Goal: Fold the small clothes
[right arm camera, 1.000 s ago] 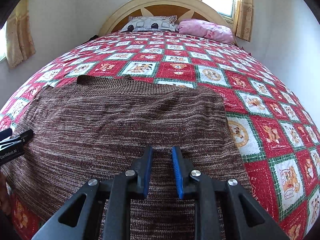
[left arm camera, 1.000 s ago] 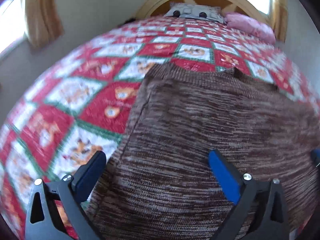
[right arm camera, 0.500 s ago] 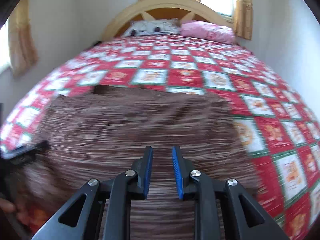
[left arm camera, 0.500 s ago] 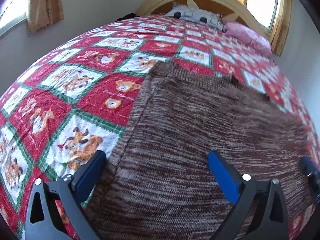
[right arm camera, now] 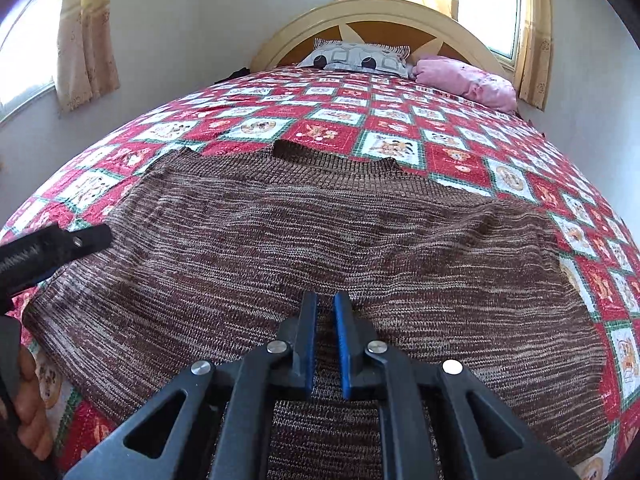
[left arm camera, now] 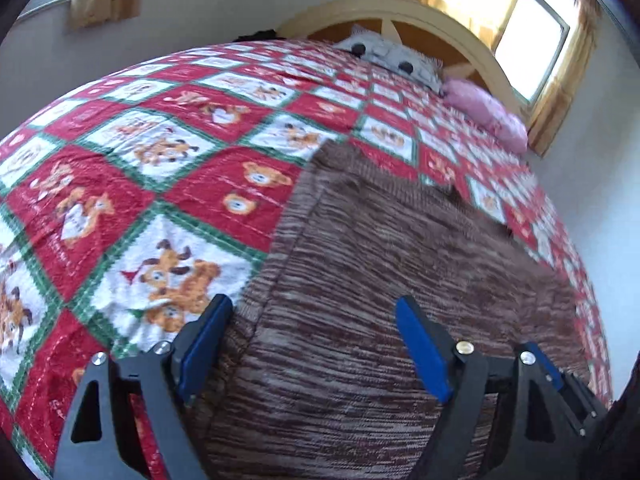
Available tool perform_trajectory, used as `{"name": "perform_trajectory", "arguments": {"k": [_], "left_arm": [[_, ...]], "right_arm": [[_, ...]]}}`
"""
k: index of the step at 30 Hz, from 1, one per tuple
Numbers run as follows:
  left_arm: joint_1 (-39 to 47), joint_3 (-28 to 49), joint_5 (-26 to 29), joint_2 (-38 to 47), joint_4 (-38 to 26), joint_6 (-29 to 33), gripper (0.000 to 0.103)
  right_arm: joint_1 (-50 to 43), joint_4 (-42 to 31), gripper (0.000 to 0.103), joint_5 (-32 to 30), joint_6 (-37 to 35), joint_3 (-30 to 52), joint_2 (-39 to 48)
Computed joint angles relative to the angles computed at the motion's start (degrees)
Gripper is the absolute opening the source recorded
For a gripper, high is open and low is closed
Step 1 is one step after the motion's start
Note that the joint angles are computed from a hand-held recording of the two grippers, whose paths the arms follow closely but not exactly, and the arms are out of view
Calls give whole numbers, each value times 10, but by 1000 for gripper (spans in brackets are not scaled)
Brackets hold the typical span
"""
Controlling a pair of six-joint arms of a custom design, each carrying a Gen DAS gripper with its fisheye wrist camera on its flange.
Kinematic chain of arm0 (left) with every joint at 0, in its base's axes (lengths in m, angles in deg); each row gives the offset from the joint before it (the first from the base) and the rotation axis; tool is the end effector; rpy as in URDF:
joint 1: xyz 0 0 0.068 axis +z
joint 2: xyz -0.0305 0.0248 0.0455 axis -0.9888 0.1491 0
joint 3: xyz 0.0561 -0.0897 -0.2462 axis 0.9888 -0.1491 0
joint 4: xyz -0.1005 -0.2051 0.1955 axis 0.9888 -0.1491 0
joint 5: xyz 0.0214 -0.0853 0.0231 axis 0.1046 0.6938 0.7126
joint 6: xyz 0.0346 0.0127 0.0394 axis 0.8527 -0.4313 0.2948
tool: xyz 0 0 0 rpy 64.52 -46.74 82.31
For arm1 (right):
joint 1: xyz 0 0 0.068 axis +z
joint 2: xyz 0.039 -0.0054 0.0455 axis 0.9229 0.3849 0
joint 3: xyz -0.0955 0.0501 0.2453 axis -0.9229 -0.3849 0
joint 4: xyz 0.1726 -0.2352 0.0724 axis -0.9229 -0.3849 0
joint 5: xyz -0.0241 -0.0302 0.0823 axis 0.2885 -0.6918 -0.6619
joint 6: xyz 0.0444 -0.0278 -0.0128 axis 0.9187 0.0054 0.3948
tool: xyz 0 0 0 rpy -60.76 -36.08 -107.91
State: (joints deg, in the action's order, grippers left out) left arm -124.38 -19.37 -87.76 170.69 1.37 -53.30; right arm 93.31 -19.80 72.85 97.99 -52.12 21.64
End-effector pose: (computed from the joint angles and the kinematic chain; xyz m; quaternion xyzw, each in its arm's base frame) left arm 0.2316 -0.1969 0.0532 -0.1339 0.9230 -0.1017 0.3461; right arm 0.2366 0.1052 0.0435 -0.0626 0.9155 0.0123 0.3972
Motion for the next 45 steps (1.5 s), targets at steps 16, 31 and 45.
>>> {"name": "perform_trajectory", "arguments": {"k": [16,31,45], "left_arm": [[14,-19,64,-27,42,-24,18],[-114,216,-1,92,-58,111,17],[-149,257,-30,161,-56,125,18]], "right_arm": [[-22,16,9,-39,6,-6,0],[-310,-41,9,-390,13,-24,-77],[-351,-123,24,-573,11,99,31]]}}
